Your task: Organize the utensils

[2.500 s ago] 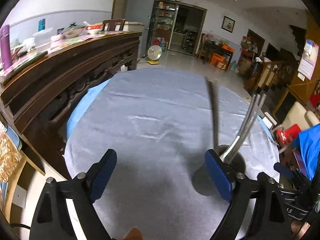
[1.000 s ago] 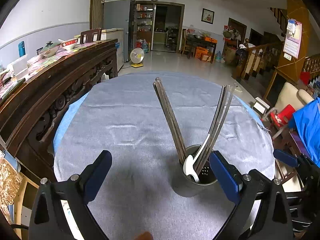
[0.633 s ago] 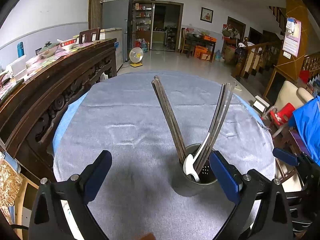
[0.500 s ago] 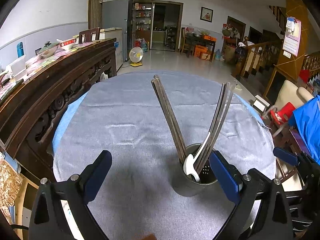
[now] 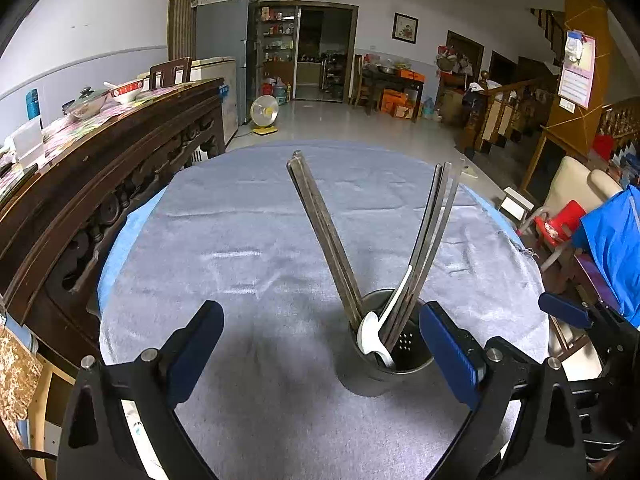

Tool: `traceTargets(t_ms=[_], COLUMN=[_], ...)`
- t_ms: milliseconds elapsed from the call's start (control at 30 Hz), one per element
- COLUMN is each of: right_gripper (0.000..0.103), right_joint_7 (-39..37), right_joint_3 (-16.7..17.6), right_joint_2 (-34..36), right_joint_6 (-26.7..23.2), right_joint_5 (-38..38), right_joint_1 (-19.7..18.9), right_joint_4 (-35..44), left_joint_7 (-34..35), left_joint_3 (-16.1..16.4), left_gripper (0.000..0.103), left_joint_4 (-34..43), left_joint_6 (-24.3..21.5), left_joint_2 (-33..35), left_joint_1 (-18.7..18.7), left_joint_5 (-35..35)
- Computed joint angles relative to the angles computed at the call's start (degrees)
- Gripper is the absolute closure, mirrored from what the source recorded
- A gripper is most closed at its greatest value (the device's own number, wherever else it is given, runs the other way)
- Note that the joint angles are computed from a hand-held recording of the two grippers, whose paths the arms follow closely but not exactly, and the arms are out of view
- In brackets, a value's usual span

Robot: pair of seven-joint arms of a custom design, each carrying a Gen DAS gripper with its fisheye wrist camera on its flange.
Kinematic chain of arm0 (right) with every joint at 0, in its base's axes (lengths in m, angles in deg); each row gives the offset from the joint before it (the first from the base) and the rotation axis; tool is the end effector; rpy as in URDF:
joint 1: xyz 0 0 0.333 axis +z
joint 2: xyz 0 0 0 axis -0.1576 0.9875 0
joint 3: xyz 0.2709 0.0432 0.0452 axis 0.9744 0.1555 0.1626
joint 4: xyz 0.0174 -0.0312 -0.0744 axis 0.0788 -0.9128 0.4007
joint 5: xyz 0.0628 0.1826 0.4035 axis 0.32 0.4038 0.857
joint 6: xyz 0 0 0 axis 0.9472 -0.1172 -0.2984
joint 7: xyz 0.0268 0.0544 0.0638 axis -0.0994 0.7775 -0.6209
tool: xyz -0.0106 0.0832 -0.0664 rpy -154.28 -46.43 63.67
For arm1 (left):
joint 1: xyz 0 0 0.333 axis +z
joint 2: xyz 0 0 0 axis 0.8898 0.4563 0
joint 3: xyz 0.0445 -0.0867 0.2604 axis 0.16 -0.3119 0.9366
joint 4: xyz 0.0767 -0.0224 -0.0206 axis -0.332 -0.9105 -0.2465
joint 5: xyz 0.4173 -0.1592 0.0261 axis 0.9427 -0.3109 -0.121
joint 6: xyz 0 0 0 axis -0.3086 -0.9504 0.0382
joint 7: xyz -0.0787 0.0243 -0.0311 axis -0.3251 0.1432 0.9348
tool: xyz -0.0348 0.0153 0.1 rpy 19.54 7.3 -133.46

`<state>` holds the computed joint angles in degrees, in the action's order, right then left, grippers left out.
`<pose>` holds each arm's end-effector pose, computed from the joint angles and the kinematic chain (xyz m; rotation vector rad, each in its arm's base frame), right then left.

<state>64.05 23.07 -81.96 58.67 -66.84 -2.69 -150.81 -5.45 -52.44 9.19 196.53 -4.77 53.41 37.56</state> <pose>0.6505 0.0675 0.6766 -1.9937 1.3123 -0.5511 0.7036 -0.1955 0.6594 -1.8519 1.6045 -0.8192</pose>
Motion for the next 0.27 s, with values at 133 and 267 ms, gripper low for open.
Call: traceTargets(t_ms=[133,267], right_gripper=[0.014,0.014], right_joint_7=[0.4,0.5], right_joint_3=[0.0,0.0], right_joint_2=[0.4,0.5], right_joint_6=[-0.1,0.0], right_joint_5=[-0.2,-0.2], right_joint_1=[0.0,0.0], right_joint_4=[0.3,0.3], left_joint_7=[0.8,1.1], left_joint_3=[-0.2,-0.2], left_gripper=[0.005,0.005], left_joint_4=[0.5,1.1], left_joint_6=[0.3,0.1], left_joint_2=[0.5,0.9], left_joint_1=[0.3,0.2], left_joint_5=[-1.2,-1.4])
